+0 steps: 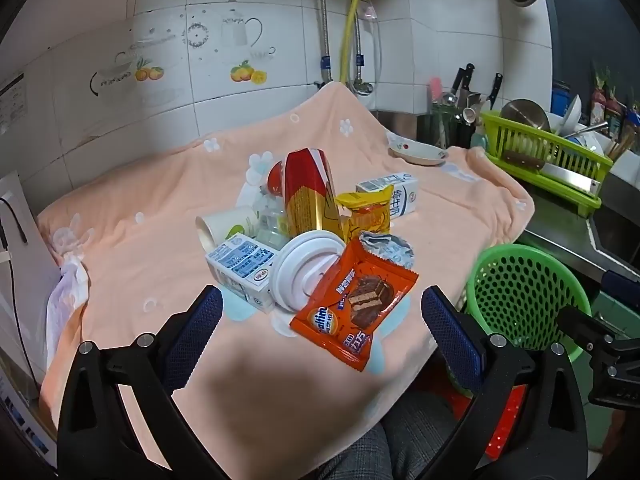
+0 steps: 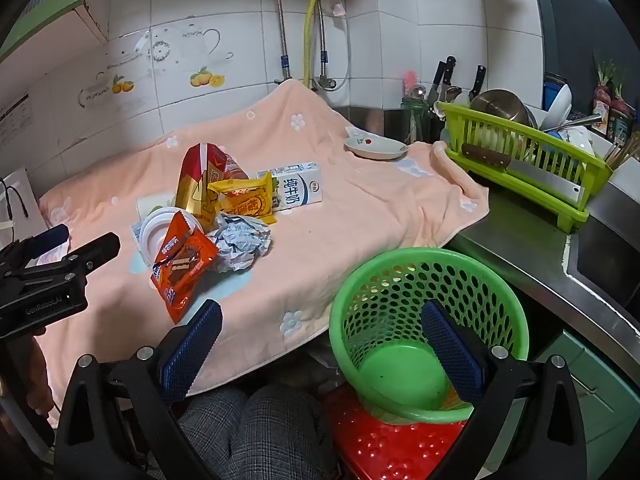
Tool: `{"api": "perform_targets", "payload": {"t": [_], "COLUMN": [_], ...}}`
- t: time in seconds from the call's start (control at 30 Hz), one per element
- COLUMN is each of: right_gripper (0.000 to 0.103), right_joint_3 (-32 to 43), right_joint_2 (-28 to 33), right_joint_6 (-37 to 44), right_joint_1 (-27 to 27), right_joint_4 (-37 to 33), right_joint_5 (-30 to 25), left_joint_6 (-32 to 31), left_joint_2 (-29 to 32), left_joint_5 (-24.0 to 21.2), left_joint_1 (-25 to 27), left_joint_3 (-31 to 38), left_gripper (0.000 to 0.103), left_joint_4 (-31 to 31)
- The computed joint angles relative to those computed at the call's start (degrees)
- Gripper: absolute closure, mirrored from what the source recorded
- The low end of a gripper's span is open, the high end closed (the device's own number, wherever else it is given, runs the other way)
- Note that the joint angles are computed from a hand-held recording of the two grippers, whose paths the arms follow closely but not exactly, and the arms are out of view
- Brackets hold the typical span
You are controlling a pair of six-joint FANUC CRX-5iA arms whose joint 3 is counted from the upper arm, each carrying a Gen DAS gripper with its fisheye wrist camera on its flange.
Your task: Collect trash
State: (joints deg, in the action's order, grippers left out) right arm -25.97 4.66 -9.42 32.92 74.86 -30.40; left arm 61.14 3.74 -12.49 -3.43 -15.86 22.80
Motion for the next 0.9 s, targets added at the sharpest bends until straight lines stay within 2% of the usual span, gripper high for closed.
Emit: {"api": "perform_targets", "payload": {"t": [0.07,0.1,0.13,0.3,0.37,0.57,0.9], "right_gripper": [0.006,0.006,0.006,0.006,0.006,0.006,0.006], "right_joint_3": [-0.1,-0.1,0.0,0.3,0.6,0.3,0.5], "right_joint_2": [0.0,0.0,-0.2,-0.4,-0.3,-0.6,-0.3], "right_joint_6": [-0.2,-0.1,0.8,1.7,2.2,2.2,1.7], "right_joint_1": [0.1,0.2,0.1,0.2,0.2,0.0,0.2], "right_joint_4": [0.1,0.0,-1.1,-2.1,-2.6,-2.6,-2.2], "right_joint_5": [-0.1,-0.1,-0.3,-0.6,-0.5,-0.3,-0.9], "left_joint_6": [-0.2,2.3,2.6,-0.1,-6.1,-5.1,-7.7], "left_joint_2": [-0.1,0.4,0.0,-0.3,-0.3,-0.3,0.2], "left_joint_5": [0.3,-0.9,-0.5,0.4,1.5,1.3,1.2], "left_joint_1": [0.0,-0.2,-0.3,-0.6,-0.6,-0.6,-0.8], "left_joint_3": [-0.2,1.0,0.7,-0.2,-1.7,-1.4,-1.6], "left_gripper": [0.005,0.005,0.005,0.005,0.005,0.005,0.005], "left_joint_4": [0.7,-2.5,-2.9,0.1,6.0,5.1,8.1]}}
